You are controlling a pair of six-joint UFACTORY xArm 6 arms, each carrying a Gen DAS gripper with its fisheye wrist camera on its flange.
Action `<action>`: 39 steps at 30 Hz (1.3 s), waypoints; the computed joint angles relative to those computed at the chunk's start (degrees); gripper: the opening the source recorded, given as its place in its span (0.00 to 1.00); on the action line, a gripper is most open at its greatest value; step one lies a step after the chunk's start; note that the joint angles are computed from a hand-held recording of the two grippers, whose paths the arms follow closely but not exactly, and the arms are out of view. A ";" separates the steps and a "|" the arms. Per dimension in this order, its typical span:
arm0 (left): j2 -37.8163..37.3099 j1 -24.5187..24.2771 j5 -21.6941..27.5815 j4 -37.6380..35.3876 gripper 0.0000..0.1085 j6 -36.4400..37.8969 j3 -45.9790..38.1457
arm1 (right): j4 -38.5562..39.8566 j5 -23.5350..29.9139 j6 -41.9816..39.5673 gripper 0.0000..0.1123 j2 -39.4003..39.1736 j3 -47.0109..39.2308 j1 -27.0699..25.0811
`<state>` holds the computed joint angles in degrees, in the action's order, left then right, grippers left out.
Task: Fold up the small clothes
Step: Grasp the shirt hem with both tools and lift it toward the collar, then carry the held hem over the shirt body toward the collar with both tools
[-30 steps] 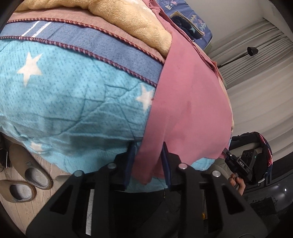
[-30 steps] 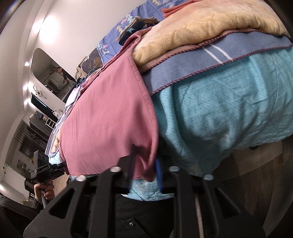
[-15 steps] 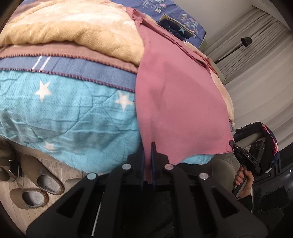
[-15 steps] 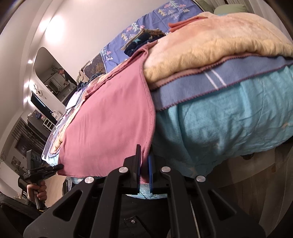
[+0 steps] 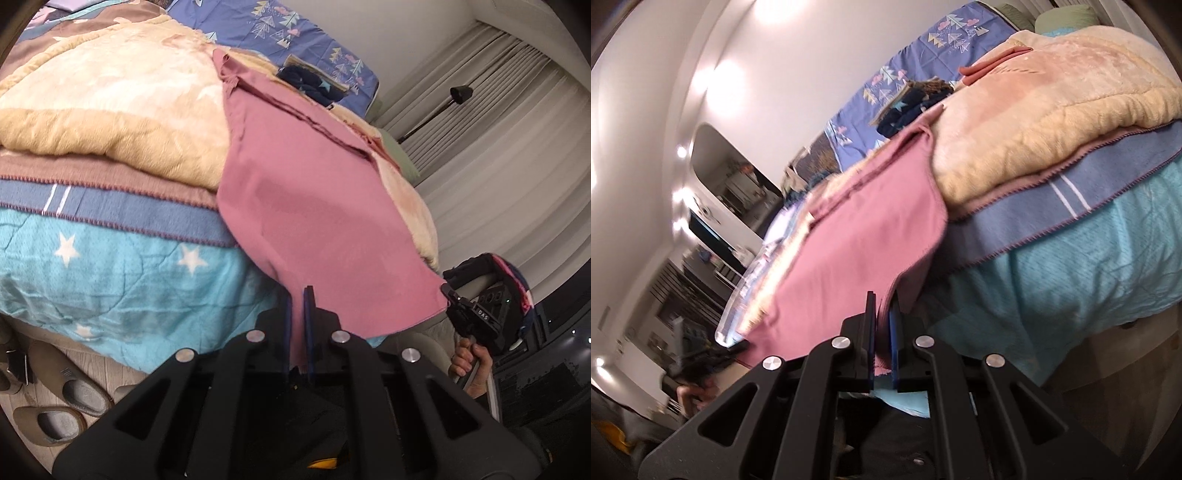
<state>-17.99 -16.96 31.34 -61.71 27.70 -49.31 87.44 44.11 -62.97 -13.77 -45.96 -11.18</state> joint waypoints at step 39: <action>27.08 5.36 2.96 9.80 0.04 0.34 -46.01 | 5.94 8.25 8.89 0.05 28.14 -45.35 3.13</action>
<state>9.10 -11.60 34.29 -51.91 28.04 -95.32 93.38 52.36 -54.08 14.38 -91.31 -8.06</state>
